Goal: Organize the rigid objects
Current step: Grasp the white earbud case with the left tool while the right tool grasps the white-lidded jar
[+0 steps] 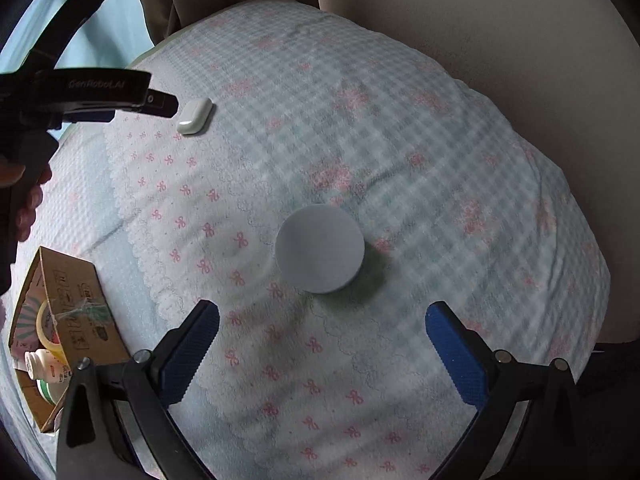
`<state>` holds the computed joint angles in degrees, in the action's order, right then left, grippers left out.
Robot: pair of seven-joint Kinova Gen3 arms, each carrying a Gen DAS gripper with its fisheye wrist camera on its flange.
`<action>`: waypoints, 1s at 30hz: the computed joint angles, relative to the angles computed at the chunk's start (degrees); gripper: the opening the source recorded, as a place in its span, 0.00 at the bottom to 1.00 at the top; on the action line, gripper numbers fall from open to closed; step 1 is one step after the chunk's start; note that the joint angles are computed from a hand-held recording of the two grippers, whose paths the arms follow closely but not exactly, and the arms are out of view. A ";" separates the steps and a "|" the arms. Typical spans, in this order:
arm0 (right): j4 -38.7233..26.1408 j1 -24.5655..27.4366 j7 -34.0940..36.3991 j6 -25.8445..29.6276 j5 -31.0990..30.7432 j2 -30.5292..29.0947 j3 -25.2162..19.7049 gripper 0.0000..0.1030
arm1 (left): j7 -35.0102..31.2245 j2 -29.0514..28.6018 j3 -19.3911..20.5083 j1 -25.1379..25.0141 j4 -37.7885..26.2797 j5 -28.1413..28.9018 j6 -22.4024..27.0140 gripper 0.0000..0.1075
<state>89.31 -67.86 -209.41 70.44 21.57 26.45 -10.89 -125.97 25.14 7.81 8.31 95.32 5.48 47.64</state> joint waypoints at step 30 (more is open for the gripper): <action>4.49 6.99 11.78 -11.15 -3.70 6.73 3.69 0.65 | 5.62 17.79 -1.46 7.49 -21.46 -7.25 11.69 0.39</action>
